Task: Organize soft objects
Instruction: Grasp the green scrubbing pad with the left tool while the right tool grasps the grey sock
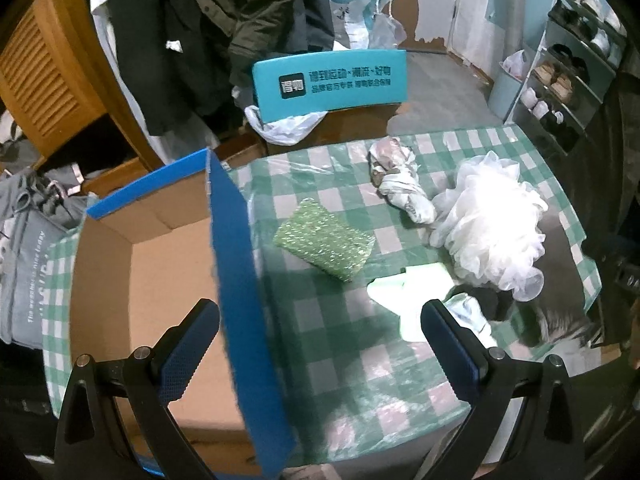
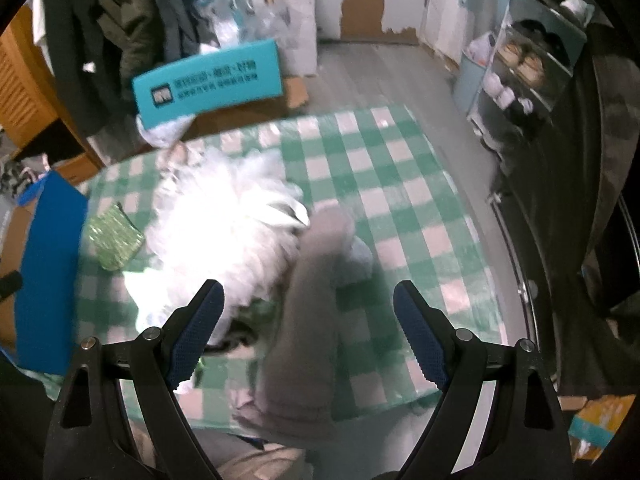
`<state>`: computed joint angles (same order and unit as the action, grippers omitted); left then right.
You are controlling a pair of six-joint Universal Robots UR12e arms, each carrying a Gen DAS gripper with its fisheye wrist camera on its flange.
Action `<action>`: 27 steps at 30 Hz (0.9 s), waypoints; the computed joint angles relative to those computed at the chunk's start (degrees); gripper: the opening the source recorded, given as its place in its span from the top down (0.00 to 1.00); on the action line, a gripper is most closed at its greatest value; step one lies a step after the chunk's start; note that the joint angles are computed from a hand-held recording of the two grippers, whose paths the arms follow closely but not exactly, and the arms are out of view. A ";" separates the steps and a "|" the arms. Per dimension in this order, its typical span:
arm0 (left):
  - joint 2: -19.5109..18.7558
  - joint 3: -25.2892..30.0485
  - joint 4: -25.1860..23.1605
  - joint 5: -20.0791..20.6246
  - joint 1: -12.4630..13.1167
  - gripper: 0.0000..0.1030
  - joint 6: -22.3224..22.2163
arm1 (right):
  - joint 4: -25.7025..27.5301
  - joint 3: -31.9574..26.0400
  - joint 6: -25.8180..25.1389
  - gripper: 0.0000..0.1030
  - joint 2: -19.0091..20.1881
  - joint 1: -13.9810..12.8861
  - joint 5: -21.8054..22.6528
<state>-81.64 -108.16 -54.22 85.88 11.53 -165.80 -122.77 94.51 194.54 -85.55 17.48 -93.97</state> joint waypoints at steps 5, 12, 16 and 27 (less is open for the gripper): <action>-1.43 -0.01 0.15 1.09 -1.01 0.01 0.61 | 2.55 0.06 0.84 0.17 0.76 -0.39 0.44; -3.42 0.49 -2.34 0.39 -1.09 0.01 0.59 | 5.31 -0.12 1.88 0.17 2.04 -0.91 2.36; -4.46 0.74 -2.66 1.12 -1.75 0.01 1.07 | 6.48 -0.28 2.32 0.17 2.90 -1.10 2.65; -7.85 2.34 -3.82 2.43 -2.81 0.01 0.10 | 10.11 -1.12 -1.18 0.48 4.81 -0.83 3.73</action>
